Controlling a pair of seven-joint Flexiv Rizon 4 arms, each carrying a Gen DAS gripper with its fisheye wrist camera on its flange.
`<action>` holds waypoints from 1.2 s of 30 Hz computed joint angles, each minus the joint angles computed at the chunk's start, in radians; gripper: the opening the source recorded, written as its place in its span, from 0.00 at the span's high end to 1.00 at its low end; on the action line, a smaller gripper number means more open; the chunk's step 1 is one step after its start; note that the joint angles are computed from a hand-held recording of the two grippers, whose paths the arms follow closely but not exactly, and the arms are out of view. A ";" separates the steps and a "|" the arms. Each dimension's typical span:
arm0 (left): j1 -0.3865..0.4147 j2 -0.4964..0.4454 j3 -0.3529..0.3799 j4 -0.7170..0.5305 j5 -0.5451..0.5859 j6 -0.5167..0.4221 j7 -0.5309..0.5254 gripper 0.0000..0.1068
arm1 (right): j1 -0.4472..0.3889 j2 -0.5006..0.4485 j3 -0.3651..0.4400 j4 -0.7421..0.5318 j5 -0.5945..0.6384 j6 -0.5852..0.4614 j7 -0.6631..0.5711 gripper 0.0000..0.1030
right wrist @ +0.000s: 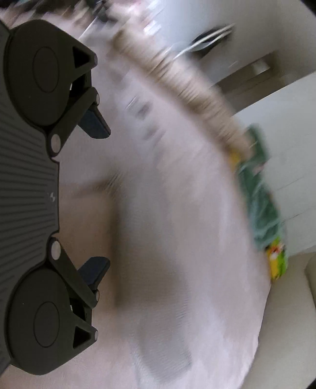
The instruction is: Fold clothes
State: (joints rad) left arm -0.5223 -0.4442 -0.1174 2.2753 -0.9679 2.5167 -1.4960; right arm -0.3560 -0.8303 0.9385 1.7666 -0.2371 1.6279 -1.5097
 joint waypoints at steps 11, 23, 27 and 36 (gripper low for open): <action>-0.051 -0.124 -0.030 -0.241 -0.284 -0.285 0.245 0.04 | 0.003 -0.275 0.194 -0.216 0.077 -0.218 -0.124 0.00; -0.006 -0.155 -0.091 -0.233 -0.264 -0.222 0.292 0.04 | -0.075 -0.254 0.178 -0.285 0.409 -0.141 -0.010 0.00; 0.023 -0.146 -0.052 -0.174 -0.092 -0.230 0.101 0.04 | 0.019 -0.239 0.117 -0.361 0.446 -0.041 0.000 0.00; 0.010 -0.143 0.022 -0.141 0.044 -0.245 -0.050 0.04 | 0.119 -0.199 0.239 -0.302 0.072 -0.335 -0.304 0.00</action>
